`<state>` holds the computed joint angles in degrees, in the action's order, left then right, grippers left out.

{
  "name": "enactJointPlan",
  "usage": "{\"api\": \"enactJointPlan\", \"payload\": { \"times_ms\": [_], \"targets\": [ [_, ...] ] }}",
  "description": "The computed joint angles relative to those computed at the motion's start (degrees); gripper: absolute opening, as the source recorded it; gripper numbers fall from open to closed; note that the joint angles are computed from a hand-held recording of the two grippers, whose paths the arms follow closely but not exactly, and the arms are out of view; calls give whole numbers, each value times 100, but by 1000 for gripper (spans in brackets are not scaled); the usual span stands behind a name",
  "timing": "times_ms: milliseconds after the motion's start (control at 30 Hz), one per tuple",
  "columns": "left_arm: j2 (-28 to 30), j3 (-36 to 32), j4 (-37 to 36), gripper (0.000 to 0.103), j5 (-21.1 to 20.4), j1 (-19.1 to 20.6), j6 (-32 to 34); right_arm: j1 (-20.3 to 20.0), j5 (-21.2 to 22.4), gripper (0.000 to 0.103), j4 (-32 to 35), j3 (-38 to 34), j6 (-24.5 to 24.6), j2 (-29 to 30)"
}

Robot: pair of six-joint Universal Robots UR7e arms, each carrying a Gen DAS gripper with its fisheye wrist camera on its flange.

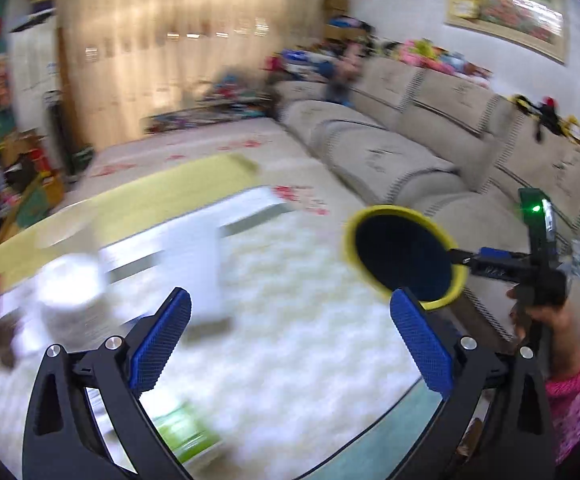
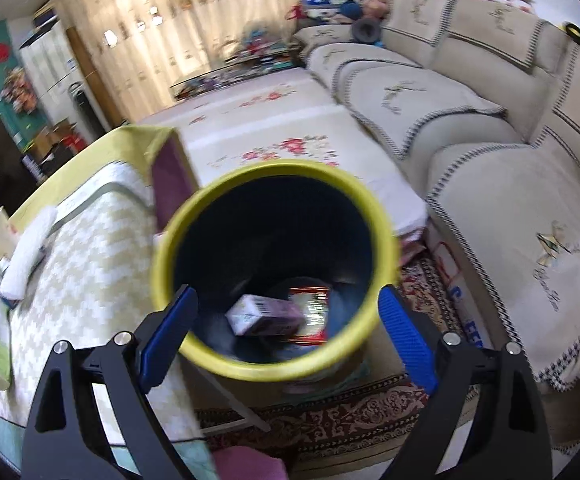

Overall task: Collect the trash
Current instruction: 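Carry the milk carton over the yellow bin and open the left gripper, then grasp the white foam net with the right gripper and lift it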

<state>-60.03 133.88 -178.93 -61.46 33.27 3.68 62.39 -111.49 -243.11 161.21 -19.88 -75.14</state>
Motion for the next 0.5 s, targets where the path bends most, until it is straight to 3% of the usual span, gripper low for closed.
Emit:
{"api": "enactJointPlan", "payload": {
  "times_ms": [167, 333, 500],
  "targets": [
    [-1048, 636, 128, 98, 1090, 197, -244, 1226, -609, 87, 612, -691, 81, 687],
    [-1821, 944, 263, 98, 1461, 548, -341, 2267, -1007, 87, 1557, -1666, 238, 1375],
    [-2084, 1054, 227, 98, 1555, 783, -171, 2885, -1161, 87, 2279, -2518, 482, 1894]
  ]
}}
